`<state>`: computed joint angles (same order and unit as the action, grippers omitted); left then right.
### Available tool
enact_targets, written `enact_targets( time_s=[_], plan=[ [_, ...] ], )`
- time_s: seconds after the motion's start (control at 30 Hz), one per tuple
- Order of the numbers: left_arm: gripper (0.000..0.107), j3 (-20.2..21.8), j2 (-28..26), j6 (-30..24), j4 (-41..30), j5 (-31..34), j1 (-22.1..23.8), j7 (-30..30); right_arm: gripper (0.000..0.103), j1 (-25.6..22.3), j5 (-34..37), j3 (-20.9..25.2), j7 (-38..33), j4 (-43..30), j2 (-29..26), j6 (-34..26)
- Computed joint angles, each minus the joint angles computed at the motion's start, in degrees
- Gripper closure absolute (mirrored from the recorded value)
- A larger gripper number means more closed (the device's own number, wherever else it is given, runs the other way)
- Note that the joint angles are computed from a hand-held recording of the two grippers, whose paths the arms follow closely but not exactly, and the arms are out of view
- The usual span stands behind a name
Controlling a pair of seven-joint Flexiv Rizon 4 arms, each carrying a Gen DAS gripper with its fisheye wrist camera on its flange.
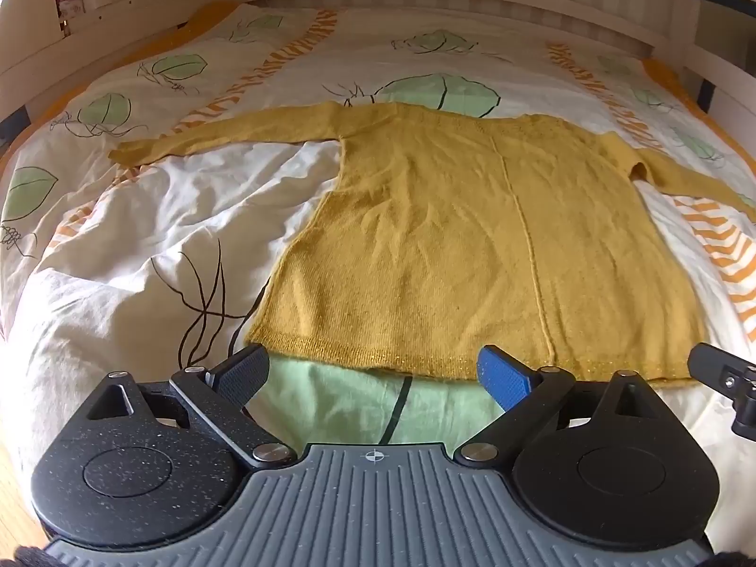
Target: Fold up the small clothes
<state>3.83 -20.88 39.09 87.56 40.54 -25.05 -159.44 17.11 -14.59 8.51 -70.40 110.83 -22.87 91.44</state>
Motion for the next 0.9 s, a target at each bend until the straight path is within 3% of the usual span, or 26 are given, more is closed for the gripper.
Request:
enact_targets(
  time_s=[0.9],
  plan=[
    [0.011, 0.12, -0.89, 0.63, -0.18, -1.43, 0.16, 0.6, 0.001, -1.5, 2.87, 3.0, -3.2, -1.83, -0.6, -2.92]
  ],
)
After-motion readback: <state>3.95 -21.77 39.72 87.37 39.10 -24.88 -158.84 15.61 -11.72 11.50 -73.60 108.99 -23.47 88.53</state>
